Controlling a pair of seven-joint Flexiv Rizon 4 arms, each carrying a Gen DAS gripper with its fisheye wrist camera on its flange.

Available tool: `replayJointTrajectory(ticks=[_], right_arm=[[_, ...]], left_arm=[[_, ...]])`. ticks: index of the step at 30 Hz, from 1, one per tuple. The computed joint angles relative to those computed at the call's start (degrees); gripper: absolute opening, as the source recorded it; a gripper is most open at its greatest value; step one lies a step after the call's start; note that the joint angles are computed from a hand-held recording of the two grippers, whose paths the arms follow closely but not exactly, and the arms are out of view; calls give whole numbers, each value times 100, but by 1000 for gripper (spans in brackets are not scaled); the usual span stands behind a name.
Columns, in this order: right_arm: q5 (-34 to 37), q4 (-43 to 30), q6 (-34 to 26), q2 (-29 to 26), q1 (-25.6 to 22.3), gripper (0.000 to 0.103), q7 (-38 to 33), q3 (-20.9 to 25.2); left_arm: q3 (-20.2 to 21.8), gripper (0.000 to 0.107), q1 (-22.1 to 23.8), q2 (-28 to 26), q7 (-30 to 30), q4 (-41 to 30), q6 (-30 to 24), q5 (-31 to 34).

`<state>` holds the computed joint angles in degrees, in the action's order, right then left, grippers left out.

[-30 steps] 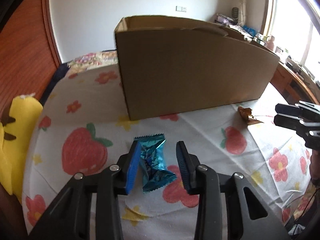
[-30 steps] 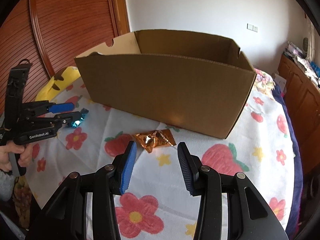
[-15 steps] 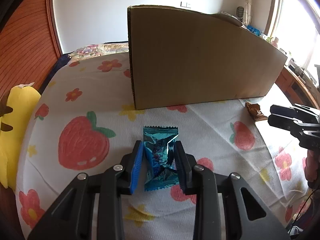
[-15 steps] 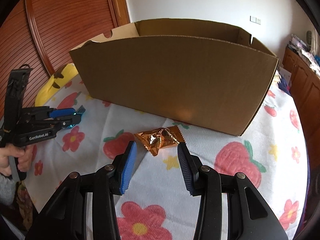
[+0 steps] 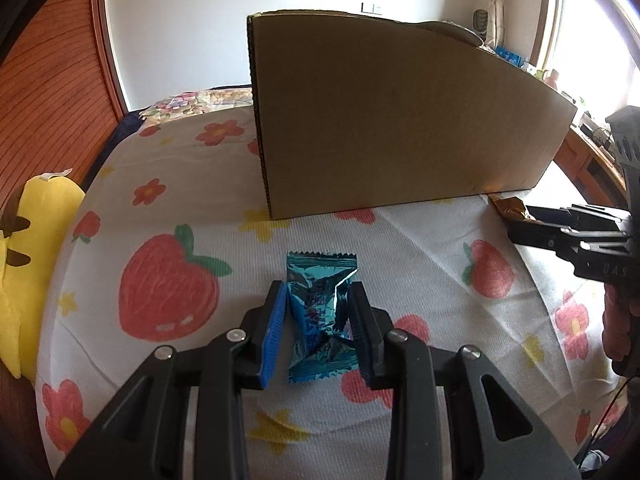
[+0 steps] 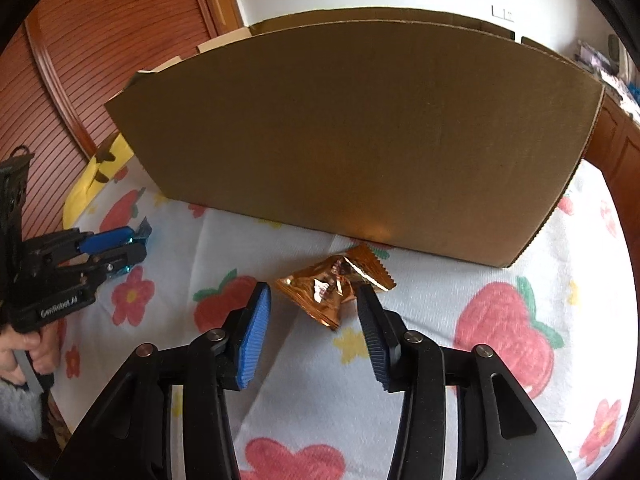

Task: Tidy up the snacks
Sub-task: 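Close the left tool on the teal candy while the right tool closes on the gold candy, then lift both candies and carry them over the cardboard box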

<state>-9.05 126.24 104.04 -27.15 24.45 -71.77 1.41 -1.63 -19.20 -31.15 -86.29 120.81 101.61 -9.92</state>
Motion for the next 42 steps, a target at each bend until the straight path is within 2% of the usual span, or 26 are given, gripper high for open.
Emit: replayJointTrajectory(ticks=[3,5,8,12,15,19,21,22,23,27,33,38,42], right_arm=[[75,-67,-82,-8,99,49,94,-116],[55,-139,-132,-36,-1,50,148,-30],[141,-141,-151,-48,450,50,216,-506],[174,-161,-179,-64,584,50,261,-660],[213,-67,-205,-31,1046,47,234,-1129],[327,72,-166,-55,1746,34,151,-1866],[384,106,-142,-42,1771,33,73,-1868],[421,145,-125,-36,1866,24,36,-1957],[471,179,-117,-42,2021,24,3,-2097],[561,303,-100,46,2084,20,-150,-2112],[772,567,87,270,2102,20,-326,-2034],[1093,796,223,507,2388,20,-538,-2174],[1331,976,352,761,2342,20,-726,-2031]], left_arm=[[79,31,-84,-2,-11,-17,-21,-14],[84,31,-92,-3,-16,-20,-22,-13],[89,31,-99,6,-25,-9,-19,-11],[191,31,-204,6,-34,-22,-38,-27],[241,31,-258,6,-39,-28,-48,-36],[176,30,-198,21,-49,-7,-32,-28],[178,29,-196,25,-50,-8,-36,-28],[158,29,-176,26,-53,-5,-34,-26],[112,27,-127,30,-59,6,-21,-20],[-204,24,200,60,-120,101,68,15],[-222,22,166,161,-194,278,147,51],[-159,22,-10,342,-276,474,378,64],[134,23,-436,499,-230,540,498,-44]])
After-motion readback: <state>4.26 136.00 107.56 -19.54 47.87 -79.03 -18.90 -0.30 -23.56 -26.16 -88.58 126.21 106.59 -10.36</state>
